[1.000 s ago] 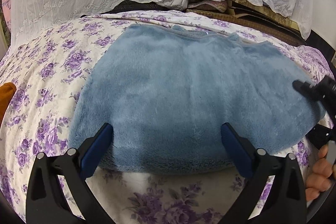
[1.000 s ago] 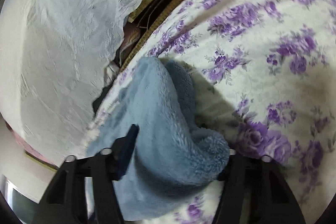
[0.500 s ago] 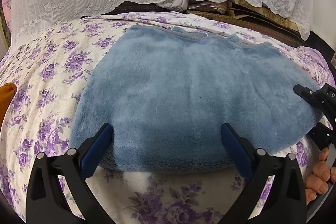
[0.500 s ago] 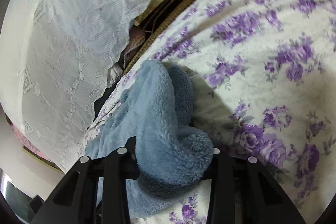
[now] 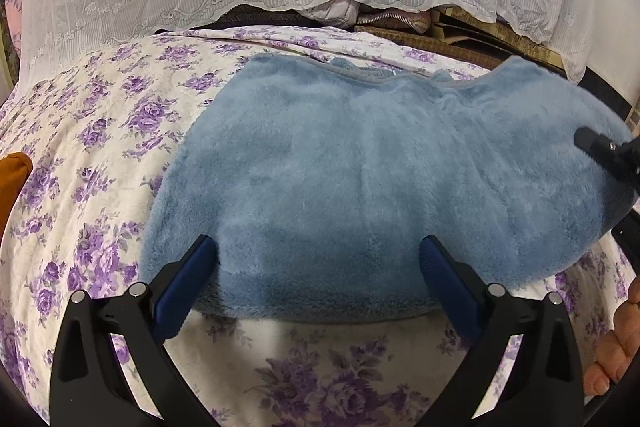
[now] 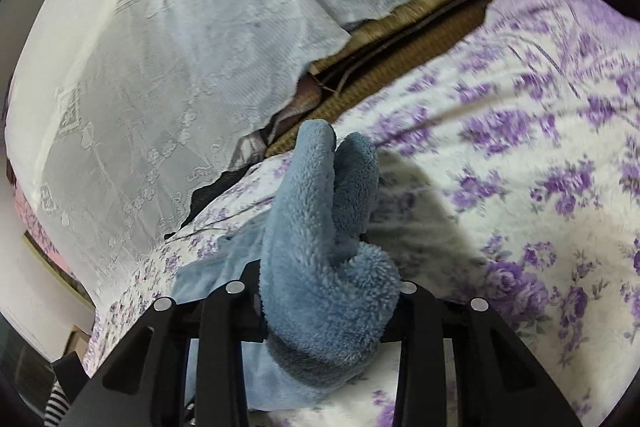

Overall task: Fold small clothes
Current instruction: 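Grasp the folded jacket's edge with the right tool and lift it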

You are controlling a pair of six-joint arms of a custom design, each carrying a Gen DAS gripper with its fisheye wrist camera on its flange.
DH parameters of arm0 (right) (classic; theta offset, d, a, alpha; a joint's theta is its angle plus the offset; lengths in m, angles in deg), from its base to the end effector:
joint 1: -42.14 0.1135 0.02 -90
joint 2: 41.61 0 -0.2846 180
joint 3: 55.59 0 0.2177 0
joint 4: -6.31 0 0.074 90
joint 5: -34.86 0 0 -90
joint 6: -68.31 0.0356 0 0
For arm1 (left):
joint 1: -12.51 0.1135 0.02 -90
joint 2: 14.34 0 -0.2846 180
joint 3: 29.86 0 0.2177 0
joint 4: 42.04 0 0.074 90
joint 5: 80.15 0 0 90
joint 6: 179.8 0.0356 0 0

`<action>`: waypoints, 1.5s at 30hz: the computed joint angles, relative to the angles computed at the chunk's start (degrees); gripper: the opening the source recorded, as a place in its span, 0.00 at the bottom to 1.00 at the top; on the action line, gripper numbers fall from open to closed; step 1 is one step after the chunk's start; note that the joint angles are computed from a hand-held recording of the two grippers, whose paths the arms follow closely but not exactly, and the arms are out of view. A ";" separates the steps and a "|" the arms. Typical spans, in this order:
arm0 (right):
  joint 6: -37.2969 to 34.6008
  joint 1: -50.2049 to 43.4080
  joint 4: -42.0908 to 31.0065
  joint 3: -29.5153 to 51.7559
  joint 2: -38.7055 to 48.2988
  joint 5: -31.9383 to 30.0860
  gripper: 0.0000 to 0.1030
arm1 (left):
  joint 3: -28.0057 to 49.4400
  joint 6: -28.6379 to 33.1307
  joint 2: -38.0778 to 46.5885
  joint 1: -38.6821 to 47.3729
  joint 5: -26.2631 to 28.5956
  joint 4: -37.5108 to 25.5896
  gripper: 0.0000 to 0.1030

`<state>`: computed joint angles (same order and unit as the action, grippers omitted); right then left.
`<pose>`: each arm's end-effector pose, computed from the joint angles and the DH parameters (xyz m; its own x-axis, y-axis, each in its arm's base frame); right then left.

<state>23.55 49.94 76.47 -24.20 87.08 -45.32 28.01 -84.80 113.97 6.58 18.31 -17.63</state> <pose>0.2657 0.0303 0.0699 -0.3064 0.6642 -0.6819 0.3326 0.7459 0.5771 0.3427 -0.0409 0.0531 -0.6954 0.1589 -0.7009 0.2654 0.9631 -0.0450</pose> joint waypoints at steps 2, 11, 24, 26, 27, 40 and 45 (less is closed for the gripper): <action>0.15 1.86 -3.41 0.95 -2.32 1.83 0.34 | -0.67 0.36 -0.66 1.30 1.53 0.10 0.96; -1.22 8.80 -16.28 6.20 -9.13 8.95 0.34 | 0.02 3.43 -1.79 9.26 2.96 -0.31 0.96; -3.48 15.13 -26.55 12.71 -12.39 15.03 0.34 | 15.42 5.09 2.85 14.63 6.79 -15.68 0.96; -3.62 15.45 -27.35 13.32 -12.66 15.30 0.34 | 17.41 5.80 3.90 14.67 7.55 -18.04 0.96; -3.49 15.45 -27.41 13.40 -12.69 15.33 0.34 | 18.09 5.81 4.29 14.77 7.92 -18.92 0.96; -0.54 9.53 -13.63 7.04 -6.95 9.76 0.33 | 17.55 3.23 -0.72 9.51 8.92 -21.34 0.96; 1.39 5.58 -8.80 4.51 -5.61 5.29 0.33 | 18.07 3.41 1.14 -0.64 -3.24 -18.01 0.96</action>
